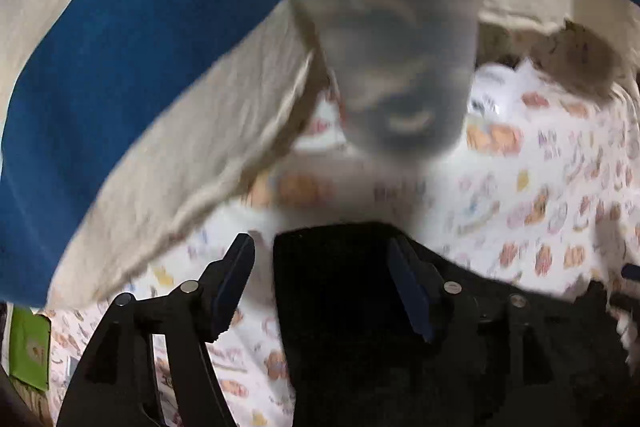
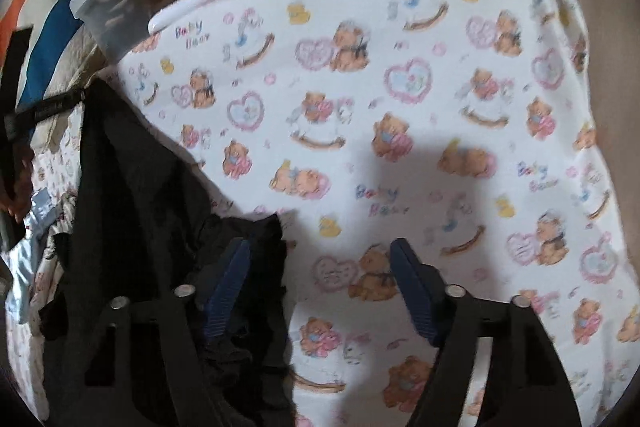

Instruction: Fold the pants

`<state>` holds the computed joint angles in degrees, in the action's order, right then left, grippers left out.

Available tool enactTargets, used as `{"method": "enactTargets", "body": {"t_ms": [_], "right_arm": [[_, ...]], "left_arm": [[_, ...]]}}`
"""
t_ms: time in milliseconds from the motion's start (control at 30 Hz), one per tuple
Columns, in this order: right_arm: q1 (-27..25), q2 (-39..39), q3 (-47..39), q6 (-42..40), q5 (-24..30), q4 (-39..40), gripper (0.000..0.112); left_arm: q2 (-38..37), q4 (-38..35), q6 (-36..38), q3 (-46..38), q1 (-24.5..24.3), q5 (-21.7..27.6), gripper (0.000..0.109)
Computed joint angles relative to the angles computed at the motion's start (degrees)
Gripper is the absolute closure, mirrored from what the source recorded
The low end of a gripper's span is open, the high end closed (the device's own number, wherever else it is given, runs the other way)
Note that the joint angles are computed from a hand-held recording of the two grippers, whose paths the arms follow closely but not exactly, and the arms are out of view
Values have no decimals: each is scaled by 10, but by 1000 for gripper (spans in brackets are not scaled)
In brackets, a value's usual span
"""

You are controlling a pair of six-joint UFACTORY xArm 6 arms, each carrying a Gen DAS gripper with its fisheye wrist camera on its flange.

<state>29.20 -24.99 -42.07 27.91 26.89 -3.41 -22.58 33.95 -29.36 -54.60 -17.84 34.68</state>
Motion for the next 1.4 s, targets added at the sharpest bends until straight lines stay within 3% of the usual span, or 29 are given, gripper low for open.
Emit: {"method": "enactTargets", "body": {"t_ms": [100, 200, 367, 400, 467, 500, 533, 700, 900, 1033, 1167, 1233, 1300, 1367, 1400], "right_arm": [[0, 5, 3, -36, -10, 54, 61], [0, 19, -9, -54, -5, 95, 65], [6, 74, -70, -133, 33, 195, 67], [10, 86, -81, -135, 42, 196, 76], [18, 91, -84, -82, 39, 137, 87], [23, 91, -85, -55, 33, 99, 103], [26, 91, -86, -47, 30, 83, 106], [36, 83, -98, 114, 49, -121, 108], [32, 77, -126, 249, 101, -275, 108], [15, 104, -145, 204, 121, -245, 108], [14, 93, -129, 207, 131, -258, 106], [15, 42, -94, 212, 125, -257, 92], [20, -7, -64, 196, 116, -251, 57], [37, -64, -31, 199, 115, -266, 47], [51, -91, -19, 199, 126, -274, 47]], "left_arm": [[-17, 20, -13, 22, 5, 24, 41], [-18, 5, -7, 24, 18, 50, 29], [-41, -56, 56, 44, 57, 42, 24], [-45, -62, 64, 47, 60, 41, 21], [-61, -76, 91, 58, 74, 33, 21], [-70, -83, 106, 62, 80, 30, 20], [-83, -92, 126, 68, 90, 27, 19], [-125, -126, 174, 91, 99, 7, 11], [-149, -138, 194, 99, 99, 11, 7], [-141, -80, 143, 94, 67, 29, 7], [-170, -76, 124, 116, 42, 45, 7], [-206, -101, 139, 137, 35, 57, 7], [-246, -119, 159, 166, 25, 50, 7], [-295, -74, 129, 193, 3, 52, 7], [-318, -48, 109, 201, -9, 65, 7]]}}
